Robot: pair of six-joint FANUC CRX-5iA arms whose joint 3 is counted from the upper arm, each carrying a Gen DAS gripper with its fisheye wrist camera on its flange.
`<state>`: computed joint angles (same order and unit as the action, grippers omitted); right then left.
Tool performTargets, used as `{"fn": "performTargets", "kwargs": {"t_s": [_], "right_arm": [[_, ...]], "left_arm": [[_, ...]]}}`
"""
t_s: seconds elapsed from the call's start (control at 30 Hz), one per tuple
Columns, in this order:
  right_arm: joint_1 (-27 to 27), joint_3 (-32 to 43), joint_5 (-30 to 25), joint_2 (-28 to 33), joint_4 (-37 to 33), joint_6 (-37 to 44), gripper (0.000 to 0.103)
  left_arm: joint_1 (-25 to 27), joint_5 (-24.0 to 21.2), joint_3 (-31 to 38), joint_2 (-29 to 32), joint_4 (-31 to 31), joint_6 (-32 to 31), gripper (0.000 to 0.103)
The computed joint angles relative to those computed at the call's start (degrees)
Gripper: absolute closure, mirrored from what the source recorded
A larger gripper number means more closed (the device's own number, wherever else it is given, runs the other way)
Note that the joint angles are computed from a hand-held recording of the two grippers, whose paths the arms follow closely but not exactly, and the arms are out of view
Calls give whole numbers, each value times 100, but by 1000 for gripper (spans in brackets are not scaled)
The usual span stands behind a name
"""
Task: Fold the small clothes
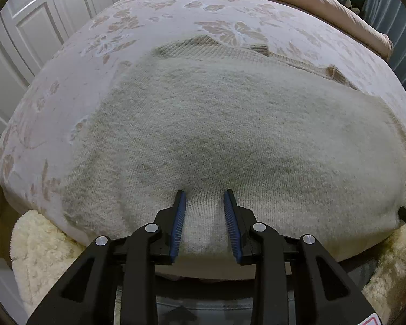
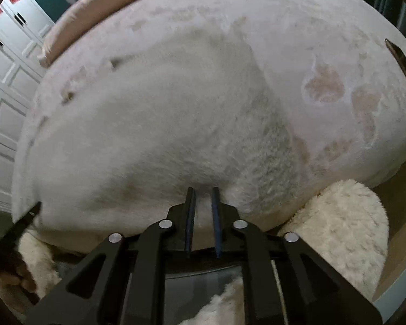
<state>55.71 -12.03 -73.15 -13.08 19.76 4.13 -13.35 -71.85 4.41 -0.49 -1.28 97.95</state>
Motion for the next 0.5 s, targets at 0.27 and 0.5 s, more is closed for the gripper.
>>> {"fn": "performTargets", "kwargs": {"t_s": [0.27, 0.5], "right_arm": [[-75, -194, 11, -127, -183, -195, 92], [15, -577, -476, -624, 545, -1052, 53]], "left_arm": [[81, 19, -58, -88, 95, -42, 73], [1127, 408, -526, -743, 569, 637, 45]]}}
